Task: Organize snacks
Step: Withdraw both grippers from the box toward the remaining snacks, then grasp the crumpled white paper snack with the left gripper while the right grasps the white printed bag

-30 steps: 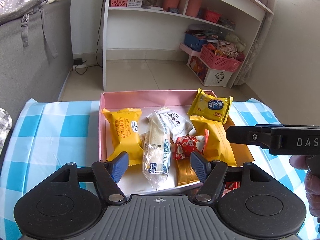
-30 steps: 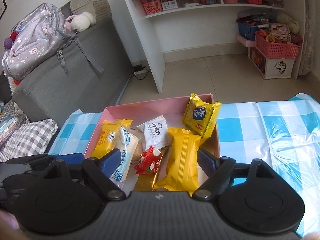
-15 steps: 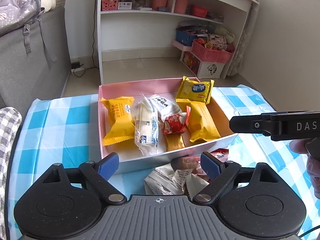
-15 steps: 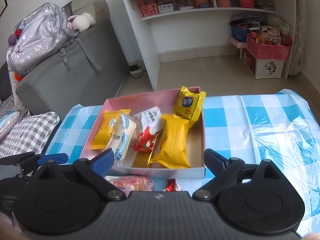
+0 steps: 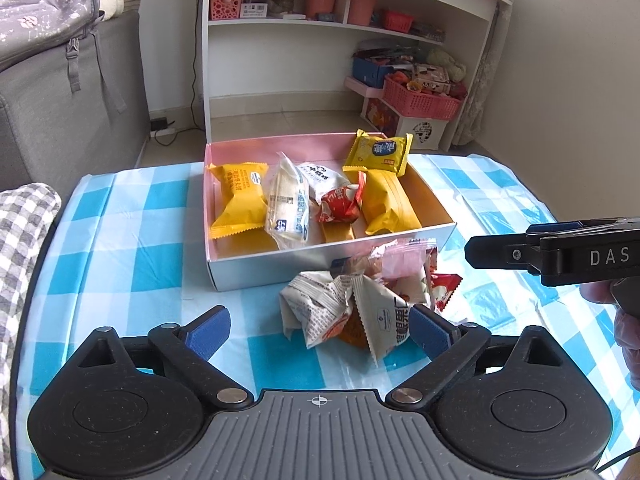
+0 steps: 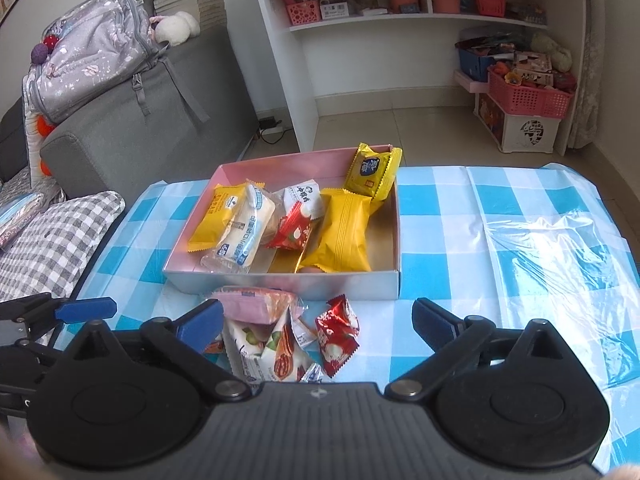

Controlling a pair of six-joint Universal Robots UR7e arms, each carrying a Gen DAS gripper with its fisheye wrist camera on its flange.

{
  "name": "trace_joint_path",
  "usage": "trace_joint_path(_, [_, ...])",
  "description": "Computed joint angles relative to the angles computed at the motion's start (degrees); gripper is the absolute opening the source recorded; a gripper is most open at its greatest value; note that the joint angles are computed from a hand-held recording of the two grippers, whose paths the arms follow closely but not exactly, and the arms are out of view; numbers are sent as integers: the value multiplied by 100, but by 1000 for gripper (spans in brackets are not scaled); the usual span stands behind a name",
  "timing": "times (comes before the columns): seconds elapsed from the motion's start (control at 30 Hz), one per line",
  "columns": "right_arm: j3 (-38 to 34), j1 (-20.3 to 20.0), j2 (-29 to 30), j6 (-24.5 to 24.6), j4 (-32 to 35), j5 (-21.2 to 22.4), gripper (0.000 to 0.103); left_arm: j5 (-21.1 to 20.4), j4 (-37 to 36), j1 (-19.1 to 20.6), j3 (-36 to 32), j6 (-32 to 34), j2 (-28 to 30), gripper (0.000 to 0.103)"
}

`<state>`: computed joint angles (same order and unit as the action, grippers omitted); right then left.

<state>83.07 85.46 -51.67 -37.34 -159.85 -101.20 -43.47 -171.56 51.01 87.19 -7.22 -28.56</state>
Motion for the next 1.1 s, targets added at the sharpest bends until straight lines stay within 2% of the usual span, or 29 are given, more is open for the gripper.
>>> trace_joint_path(0.17, [261,-46,-77,-164,-209,-58,102,130,-135,-42,250,-7,-27,98])
trace_joint_path(0.43, [666,-151,-141,-720,-591,-147,103,326,-456,-30,562,7,0,100])
trace_joint_path(0.63, [854,-134,-22,-1565,-981,-435,103,508,-779,42,456,222,193,100])
trace_joint_path(0.77, [883,-142,57,-1827,-1148,-506,102,537,-1340,107,335,654,384,100])
trace_joint_path(0.93, [938,-193,21,-1903,-1172,-152,100,417,-1926,199,144,1462,616,100])
trace_joint_path(1.1, [849,-218,12,-1863,-853,171,85,58,-2068,321,24,1890,681,97])
